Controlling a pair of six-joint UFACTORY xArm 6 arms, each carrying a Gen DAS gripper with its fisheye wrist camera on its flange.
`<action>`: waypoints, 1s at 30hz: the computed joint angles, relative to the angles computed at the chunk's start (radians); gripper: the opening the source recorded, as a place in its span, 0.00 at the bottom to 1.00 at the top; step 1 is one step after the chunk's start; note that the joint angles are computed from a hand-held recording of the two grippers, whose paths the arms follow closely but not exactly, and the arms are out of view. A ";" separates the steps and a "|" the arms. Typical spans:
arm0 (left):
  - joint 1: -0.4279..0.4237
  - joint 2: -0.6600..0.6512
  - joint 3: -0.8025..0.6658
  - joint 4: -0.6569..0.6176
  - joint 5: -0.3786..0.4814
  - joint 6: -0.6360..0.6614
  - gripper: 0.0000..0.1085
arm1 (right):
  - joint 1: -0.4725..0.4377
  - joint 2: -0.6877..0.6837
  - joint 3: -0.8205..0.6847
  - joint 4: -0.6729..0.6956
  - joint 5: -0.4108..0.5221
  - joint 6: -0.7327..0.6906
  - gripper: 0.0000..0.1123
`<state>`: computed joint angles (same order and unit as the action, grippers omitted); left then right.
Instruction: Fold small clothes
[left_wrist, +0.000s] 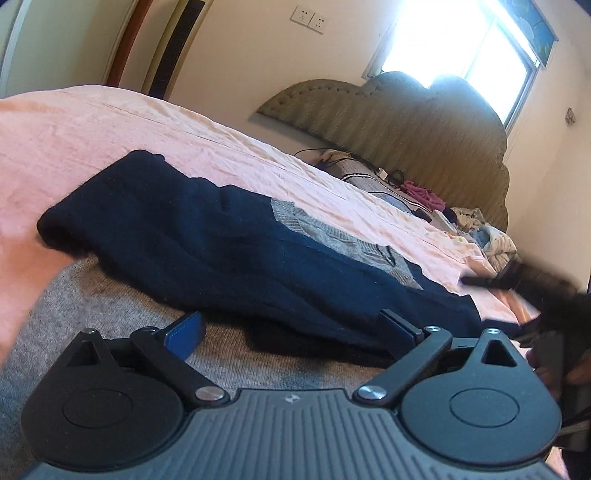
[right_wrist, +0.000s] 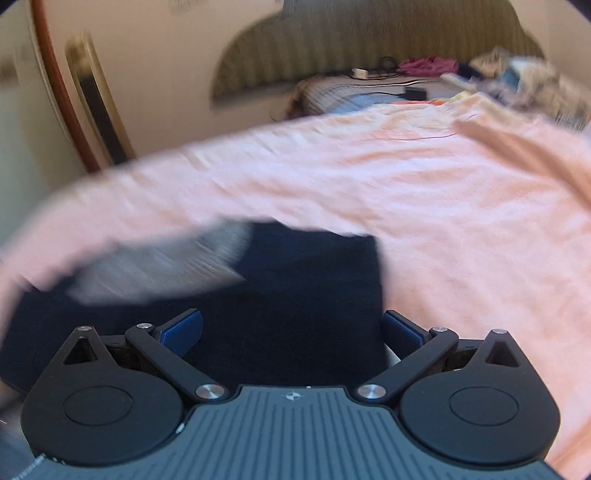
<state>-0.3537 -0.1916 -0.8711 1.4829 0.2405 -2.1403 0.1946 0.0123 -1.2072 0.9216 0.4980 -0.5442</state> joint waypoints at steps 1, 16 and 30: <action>0.002 0.001 -0.001 0.000 -0.002 0.001 0.92 | -0.012 0.013 -0.032 0.101 0.105 -0.040 0.92; 0.010 -0.016 0.014 0.086 -0.017 -0.111 0.92 | 0.019 0.215 -0.308 -0.008 0.441 0.130 0.12; -0.006 -0.024 0.019 0.083 0.009 -0.118 0.92 | -0.146 0.223 -0.370 -0.162 0.432 0.134 0.12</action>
<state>-0.3598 -0.2156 -0.8519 1.5663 0.2498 -2.2578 0.0486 0.2349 -1.5771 0.7592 0.9298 -0.4098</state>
